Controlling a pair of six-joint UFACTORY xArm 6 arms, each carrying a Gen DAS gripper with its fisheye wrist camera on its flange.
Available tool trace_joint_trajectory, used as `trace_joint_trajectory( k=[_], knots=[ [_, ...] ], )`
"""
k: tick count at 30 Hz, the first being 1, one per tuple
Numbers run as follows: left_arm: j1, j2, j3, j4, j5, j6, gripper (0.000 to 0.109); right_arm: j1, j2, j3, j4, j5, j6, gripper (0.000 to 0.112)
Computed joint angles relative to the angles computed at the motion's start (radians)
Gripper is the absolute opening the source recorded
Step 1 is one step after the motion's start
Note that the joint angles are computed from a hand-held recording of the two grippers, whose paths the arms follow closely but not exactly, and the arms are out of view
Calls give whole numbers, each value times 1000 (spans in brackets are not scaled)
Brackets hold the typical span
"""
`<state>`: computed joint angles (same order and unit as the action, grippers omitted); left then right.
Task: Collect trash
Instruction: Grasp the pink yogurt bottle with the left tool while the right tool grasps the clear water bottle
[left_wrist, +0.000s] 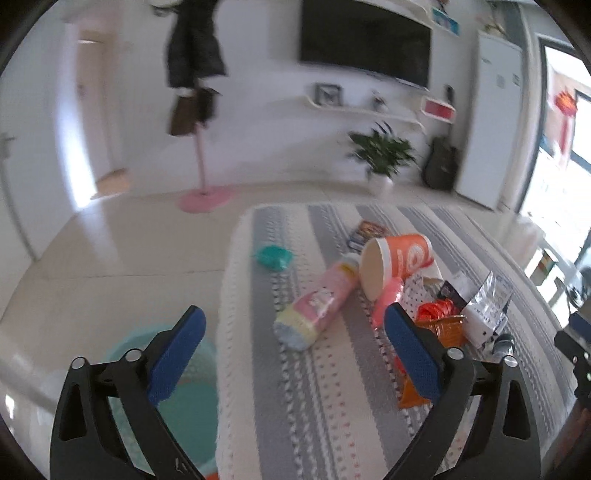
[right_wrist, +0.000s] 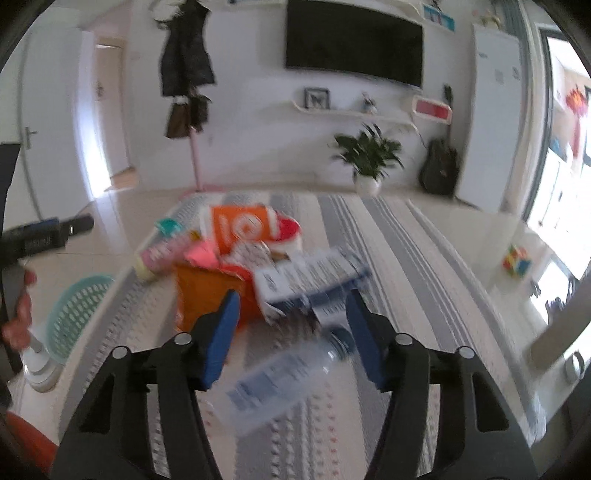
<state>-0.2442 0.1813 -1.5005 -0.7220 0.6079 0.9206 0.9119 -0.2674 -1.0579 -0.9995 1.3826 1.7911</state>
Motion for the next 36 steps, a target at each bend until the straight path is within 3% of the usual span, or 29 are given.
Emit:
trace_joint_trajectory(
  k=[4, 9, 12, 16, 21, 25, 31, 36],
  knots=[
    [-23, 177, -201, 129, 100, -73, 91, -13, -22, 38, 30, 2, 34, 56],
    [-73, 362, -397, 284, 155, -133, 84, -47, -25, 77, 94, -87, 69, 56],
    [-84, 494, -575, 348, 245, -215, 78, -60, -19, 102, 135, -155, 85, 56],
    [-111, 575, -683, 417, 284, -225, 75, -98, -11, 124, 184, -229, 71, 64],
    [-133, 631, -784, 486, 382, -246, 57, -152, -26, 169, 220, -325, 94, 65],
    [-143, 554, -647, 497, 306, -237, 53, -194, -37, 197, 241, -409, 98, 65],
    [-118, 452, -503, 416, 315, -267, 50, -246, -35, 206, 291, -487, 99, 66],
    [-78, 322, -327, 351, 293, -276, 49, -265, 23, 138, 343, -446, 46, 67]
  ],
)
